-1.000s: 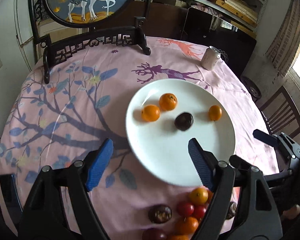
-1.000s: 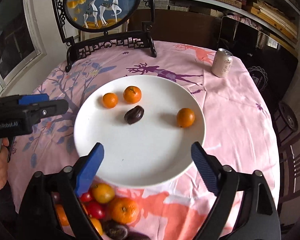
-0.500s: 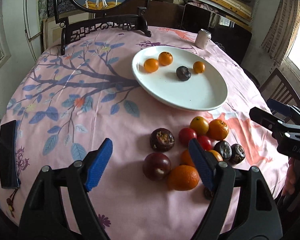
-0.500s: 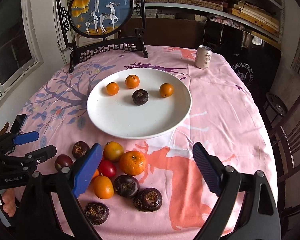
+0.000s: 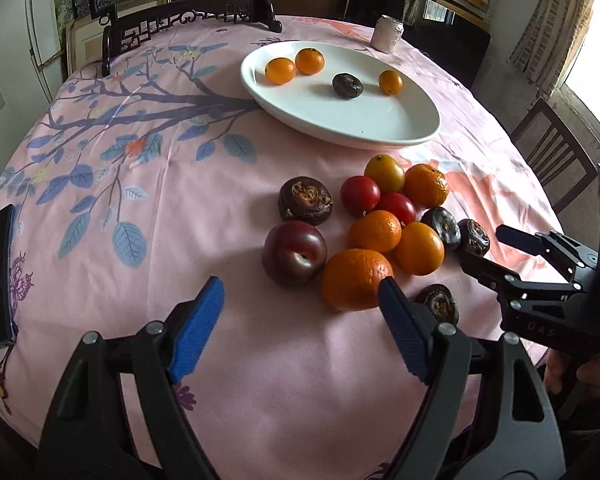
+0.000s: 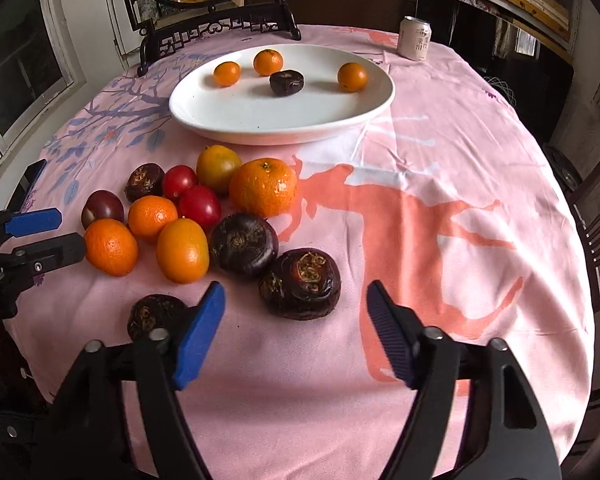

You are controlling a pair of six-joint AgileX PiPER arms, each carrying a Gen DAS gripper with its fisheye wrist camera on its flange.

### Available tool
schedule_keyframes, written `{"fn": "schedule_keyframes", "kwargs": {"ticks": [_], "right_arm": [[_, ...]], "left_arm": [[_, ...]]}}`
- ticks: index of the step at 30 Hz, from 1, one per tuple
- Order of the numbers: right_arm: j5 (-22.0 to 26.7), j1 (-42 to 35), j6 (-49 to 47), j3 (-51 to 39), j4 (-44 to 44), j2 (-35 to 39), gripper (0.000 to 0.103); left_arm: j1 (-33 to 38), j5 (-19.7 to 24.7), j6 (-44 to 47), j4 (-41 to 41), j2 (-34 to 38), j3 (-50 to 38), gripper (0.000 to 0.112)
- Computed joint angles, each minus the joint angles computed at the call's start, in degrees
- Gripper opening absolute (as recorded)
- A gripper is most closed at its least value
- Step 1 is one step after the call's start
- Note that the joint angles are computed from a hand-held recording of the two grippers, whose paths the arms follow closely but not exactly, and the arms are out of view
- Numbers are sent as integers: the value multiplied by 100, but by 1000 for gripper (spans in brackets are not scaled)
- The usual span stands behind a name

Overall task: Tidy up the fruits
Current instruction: 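Grasp another dark brown fruit with the right tool while the left tool grasps an orange, then carry both fruits onto the white plate and open both tools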

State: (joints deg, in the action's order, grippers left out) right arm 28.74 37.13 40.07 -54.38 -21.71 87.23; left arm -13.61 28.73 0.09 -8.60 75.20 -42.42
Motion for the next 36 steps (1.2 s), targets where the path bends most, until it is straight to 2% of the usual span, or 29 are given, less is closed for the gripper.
{"fn": "schedule_keyframes", "kwargs": {"ticks": [2, 3, 4, 5, 8, 10, 11, 15, 21, 23, 25, 36], "right_arm": [[-109, -118, -264, -75, 261, 207, 62], [-194, -101, -154, -66, 140, 271, 57], [-139, -12, 115, -81, -210, 286, 47], [11, 36, 167, -142, -331, 286, 45], [-168, -101, -82, 16, 97, 92, 44], [-115, -39, 220, 126, -191, -54, 44], [-135, -48, 279, 196, -222, -130, 44], [-296, -241, 114, 449, 62, -358, 44], [-406, -387, -38, 646, 270, -539, 44], [-424, -372, -93, 658, 325, -558, 44], [-441, -339, -161, 649, 405, -564, 44], [-201, 11, 176, 327, 77, -500, 44]], "left_arm": [[-55, 17, -1, -11, -10, 14, 81], [-107, 23, -45, 4, -19, 23, 81], [-136, 36, -42, -13, -17, 30, 81], [-173, 53, -83, 9, -2, 31, 81], [-222, 95, -84, -58, 68, 26, 81], [-312, 105, -176, -29, 123, 11, 80], [-388, 98, -288, 45, 167, -11, 77], [-661, 41, -693, 319, 449, -143, 52], [-805, -118, -1025, 504, 884, -372, 51], [-839, -156, -1255, 712, 938, -425, 44], [-747, -161, -1057, 466, 945, -439, 43], [-486, -67, -361, -139, 280, -141, 43]]}}
